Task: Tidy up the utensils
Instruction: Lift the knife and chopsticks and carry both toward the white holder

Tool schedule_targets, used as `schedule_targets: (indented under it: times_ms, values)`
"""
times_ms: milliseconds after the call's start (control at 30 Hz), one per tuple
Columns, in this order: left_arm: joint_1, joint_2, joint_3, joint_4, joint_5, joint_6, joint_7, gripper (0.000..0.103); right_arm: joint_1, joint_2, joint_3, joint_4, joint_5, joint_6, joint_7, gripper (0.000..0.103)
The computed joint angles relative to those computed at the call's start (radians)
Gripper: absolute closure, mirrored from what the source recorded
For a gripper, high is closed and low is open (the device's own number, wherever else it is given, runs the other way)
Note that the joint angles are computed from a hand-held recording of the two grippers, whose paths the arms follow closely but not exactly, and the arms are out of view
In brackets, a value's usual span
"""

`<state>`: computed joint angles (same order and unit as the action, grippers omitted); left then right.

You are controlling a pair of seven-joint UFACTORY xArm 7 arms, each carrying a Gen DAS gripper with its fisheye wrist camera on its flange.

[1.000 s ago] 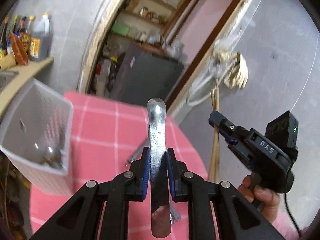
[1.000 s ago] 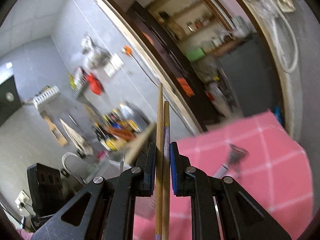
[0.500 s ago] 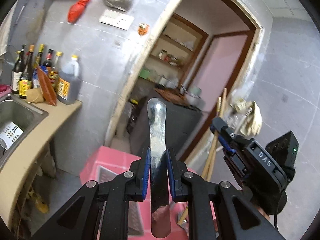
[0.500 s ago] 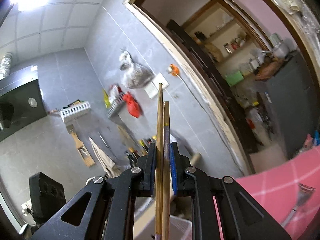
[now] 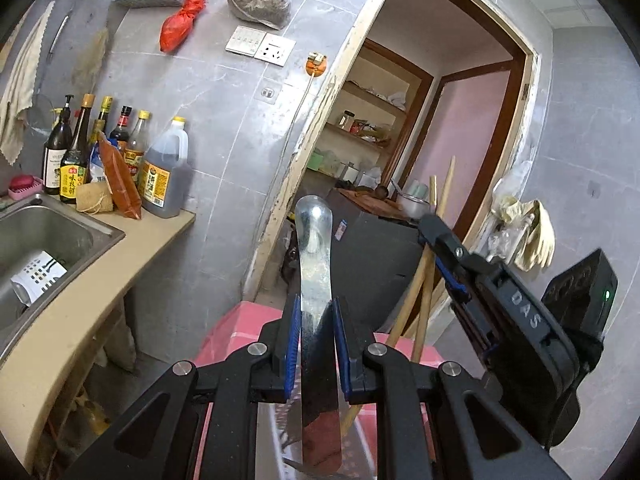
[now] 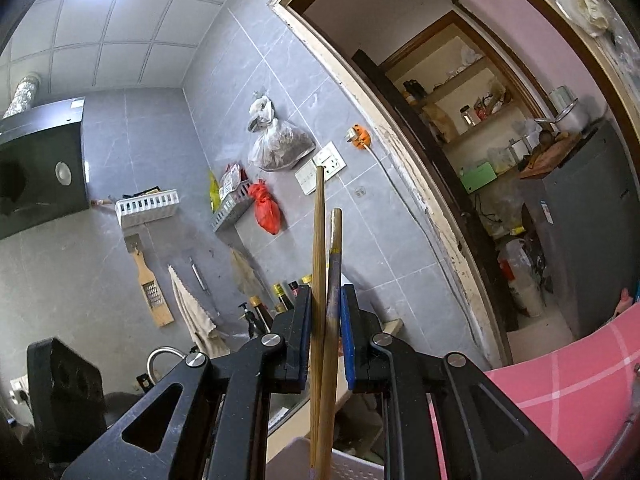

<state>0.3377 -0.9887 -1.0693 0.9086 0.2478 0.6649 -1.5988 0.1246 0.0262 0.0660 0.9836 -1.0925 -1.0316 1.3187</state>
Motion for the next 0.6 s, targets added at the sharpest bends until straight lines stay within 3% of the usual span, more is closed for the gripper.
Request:
schedule_targets:
  times_ms: [300,600]
  values:
    - [-0.04,-0.008,0.017,-0.046,0.012,-0.016,-0.005,0.087,0.018,0.004,0.013,-0.003,0.017,0.028,-0.032,0.091]
    - [-0.057,0.003,0.026,-0.062,0.026,-0.032,-0.035,0.087,0.0,-0.001,-0.002,0.074,-0.054,0.02,0.08,0.091]
